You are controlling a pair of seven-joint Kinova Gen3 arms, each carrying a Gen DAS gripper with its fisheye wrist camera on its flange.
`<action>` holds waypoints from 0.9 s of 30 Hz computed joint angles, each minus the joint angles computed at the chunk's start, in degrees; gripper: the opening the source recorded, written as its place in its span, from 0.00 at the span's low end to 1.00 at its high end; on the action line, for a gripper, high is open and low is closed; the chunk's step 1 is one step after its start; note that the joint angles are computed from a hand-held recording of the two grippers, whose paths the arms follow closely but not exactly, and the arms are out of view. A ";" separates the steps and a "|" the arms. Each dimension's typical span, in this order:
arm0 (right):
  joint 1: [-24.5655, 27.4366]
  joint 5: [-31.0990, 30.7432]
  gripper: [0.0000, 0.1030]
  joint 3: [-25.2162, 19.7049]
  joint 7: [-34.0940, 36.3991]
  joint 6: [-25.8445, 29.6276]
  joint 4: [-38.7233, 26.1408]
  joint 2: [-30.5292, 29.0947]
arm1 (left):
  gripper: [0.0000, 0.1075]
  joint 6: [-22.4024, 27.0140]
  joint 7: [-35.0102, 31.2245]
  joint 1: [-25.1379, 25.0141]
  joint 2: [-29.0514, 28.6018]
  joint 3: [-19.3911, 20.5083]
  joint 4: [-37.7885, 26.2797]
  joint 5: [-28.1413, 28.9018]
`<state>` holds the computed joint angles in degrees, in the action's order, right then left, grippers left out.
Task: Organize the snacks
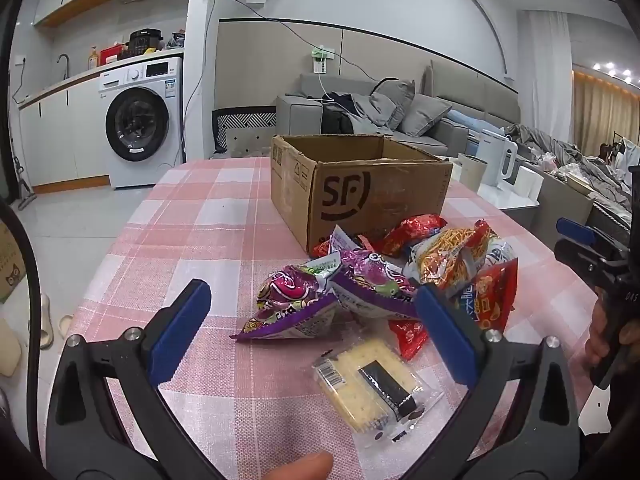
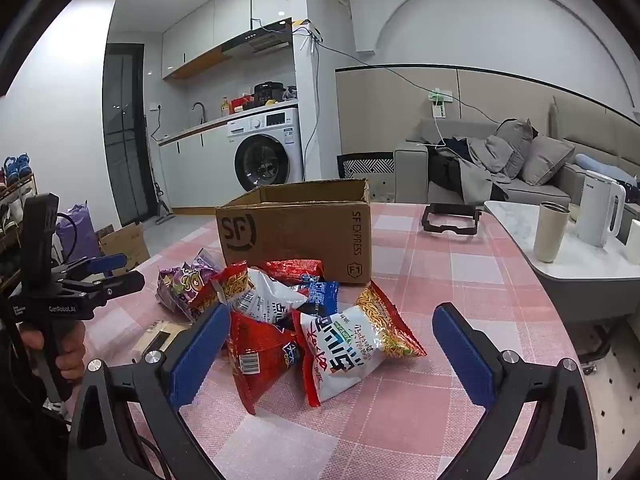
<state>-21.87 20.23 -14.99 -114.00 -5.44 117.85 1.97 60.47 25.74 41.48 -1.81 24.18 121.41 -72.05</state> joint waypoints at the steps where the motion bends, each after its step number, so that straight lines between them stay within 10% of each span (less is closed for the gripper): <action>1: 0.00 0.09 1.00 -0.01 0.01 -0.07 0.03 0.01 | 0.95 -0.35 -0.17 -0.06 -0.14 -0.10 0.04 0.12; 27: -1.58 -2.52 1.00 1.27 3.07 -1.44 0.63 0.11 | 0.95 -0.62 -1.53 -0.27 0.19 -0.32 -0.67 1.13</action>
<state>-23.46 17.71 -13.72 -110.93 -6.88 118.47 2.09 59.85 24.21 41.21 -1.62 23.86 120.74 -70.92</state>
